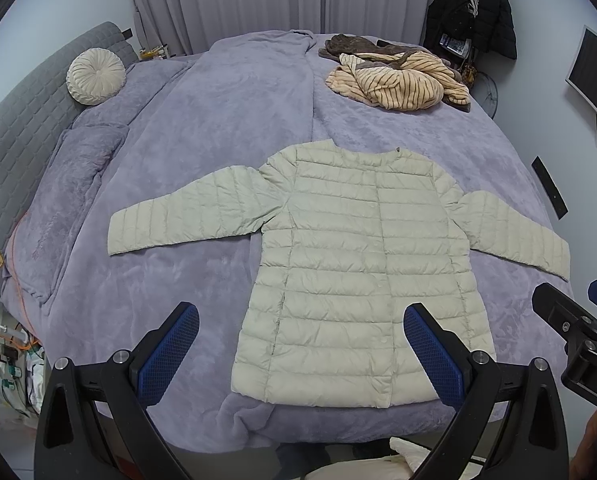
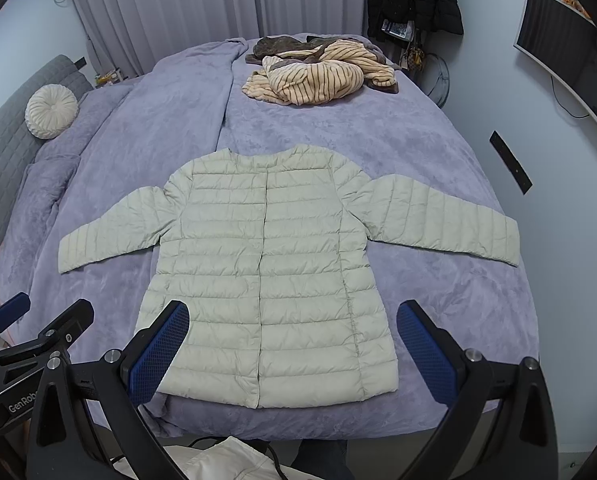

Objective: Fold large clothes

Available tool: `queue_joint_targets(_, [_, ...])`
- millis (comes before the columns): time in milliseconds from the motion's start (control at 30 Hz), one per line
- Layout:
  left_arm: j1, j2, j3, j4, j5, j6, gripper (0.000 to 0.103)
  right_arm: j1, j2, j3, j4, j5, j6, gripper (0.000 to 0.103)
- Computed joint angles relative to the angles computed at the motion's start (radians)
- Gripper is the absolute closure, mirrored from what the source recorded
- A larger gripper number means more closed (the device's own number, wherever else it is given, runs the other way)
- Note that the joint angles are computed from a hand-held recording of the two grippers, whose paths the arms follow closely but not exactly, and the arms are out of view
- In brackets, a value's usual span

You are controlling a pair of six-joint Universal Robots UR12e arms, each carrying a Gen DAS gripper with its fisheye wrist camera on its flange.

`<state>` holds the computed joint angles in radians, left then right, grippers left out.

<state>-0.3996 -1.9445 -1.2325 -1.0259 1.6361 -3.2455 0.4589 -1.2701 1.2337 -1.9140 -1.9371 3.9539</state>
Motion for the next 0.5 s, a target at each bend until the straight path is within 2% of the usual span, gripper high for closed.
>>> queue_joint_targets(500, [0.003,0.001,-0.001,-0.002,-0.001,0.002,0.000,-0.001,0.003,-0.002,0.002,0.006,0.003,0.000])
